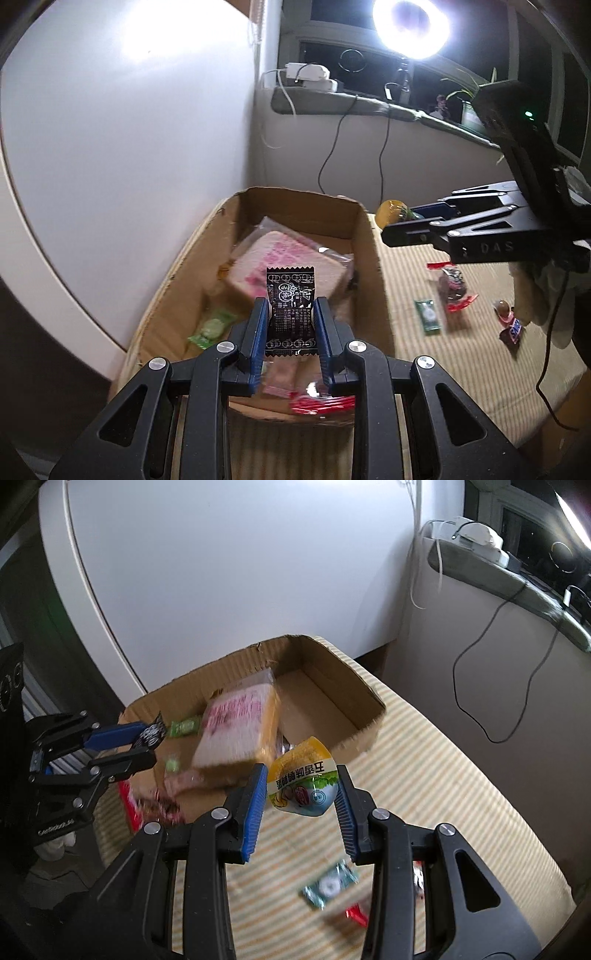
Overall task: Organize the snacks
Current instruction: 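Carry both snacks into the box and open both tools to release them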
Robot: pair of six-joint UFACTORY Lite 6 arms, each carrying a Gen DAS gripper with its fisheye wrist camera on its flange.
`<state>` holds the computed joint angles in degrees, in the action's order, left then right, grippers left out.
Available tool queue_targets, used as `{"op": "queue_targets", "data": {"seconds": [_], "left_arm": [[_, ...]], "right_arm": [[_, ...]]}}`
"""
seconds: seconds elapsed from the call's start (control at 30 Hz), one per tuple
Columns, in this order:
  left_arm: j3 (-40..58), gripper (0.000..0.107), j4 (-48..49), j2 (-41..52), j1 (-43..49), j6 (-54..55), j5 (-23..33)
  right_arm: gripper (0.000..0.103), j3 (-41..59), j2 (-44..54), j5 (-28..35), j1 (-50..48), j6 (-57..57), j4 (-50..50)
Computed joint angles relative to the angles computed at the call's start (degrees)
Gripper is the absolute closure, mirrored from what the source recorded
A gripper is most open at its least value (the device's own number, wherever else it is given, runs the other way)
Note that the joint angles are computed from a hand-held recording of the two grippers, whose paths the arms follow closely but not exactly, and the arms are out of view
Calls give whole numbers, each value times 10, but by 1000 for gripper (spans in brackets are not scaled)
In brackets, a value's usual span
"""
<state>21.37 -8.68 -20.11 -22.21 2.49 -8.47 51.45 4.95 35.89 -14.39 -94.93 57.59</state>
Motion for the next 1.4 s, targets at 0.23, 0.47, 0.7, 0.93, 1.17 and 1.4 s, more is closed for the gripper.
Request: {"op": "queue_targets", "data": {"seconds": [0.23, 0.47, 0.7, 0.93, 1.17, 1.4], "left_arm": [[6, 84, 194, 26, 49, -173, -14], [16, 84, 273, 50, 71, -247, -27], [22, 84, 266, 56, 72, -239, -26], [18, 61, 239, 49, 75, -218, -25], [13, 57, 190, 30, 67, -172, -13], [5, 57, 140, 10, 58, -126, -4]], "right_arm": [[65, 58, 73, -35, 59, 39, 0], [65, 92, 118, -47, 78, 55, -6], [64, 106, 132, -49, 88, 64, -11], [36, 91, 118, -73, 101, 50, 10], [18, 83, 98, -72, 93, 38, 24], [18, 81, 93, -71, 83, 55, 12]]}}
